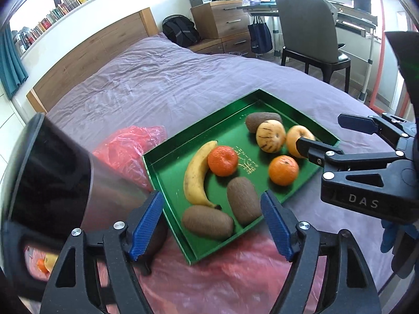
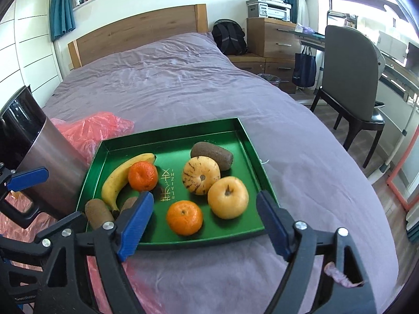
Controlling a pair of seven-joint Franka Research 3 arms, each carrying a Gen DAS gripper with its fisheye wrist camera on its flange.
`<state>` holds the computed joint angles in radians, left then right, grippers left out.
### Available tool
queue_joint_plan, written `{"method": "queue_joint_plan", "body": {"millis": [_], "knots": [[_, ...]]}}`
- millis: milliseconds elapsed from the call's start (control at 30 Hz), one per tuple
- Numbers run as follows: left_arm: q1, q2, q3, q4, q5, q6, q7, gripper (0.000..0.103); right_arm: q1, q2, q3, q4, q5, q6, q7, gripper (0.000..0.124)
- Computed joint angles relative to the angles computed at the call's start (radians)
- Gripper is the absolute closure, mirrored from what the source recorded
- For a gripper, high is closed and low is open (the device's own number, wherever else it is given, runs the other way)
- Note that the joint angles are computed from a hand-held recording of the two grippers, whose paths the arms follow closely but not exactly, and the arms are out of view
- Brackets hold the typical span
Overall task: Organize fruits
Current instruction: 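Withdraw both tools from the tray back to the remaining fruits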
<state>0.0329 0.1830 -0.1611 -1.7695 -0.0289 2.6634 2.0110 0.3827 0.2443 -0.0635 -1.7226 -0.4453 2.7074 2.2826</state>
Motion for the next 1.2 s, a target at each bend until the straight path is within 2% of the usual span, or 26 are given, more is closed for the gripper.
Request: {"method": "queue_joint_plan", "body": {"millis": [167, 333, 533, 867, 1000, 1200], "knots": [[0.016, -0.125, 0.006, -0.125, -0.095, 0.014, 0.092, 0.030, 0.004, -0.106, 0.018, -0.128, -0.031, 0.008, 0.086, 0.021], [0.003, -0.235, 0.058, -0.249, -0.144, 0.034, 0.150, 0.029, -0.018, -0.189, 0.070, -0.231, -0.073, 0.002, 0.181, 0.021], [0.004, -0.326, 0.127, -0.357, -0.133, 0.054, 0.161, 0.029, -0.037, -0.254, 0.140, -0.309, -0.094, -0.009, 0.269, 0.021], [0.046, -0.415, 0.244, -0.456, -0.157, 0.085, 0.176, 0.029, 0.002, -0.261, 0.218, -0.294, -0.119, -0.038, 0.350, 0.021], [0.080, -0.411, 0.281, -0.454, -0.174, 0.091, 0.169, 0.029, 0.043, -0.233, 0.231, -0.257, -0.108, -0.046, 0.330, 0.021], [0.150, -0.369, 0.305, -0.419, -0.184, 0.108, 0.131, 0.029, 0.118, -0.171, 0.233, -0.174, -0.080, -0.069, 0.255, 0.021]]}}
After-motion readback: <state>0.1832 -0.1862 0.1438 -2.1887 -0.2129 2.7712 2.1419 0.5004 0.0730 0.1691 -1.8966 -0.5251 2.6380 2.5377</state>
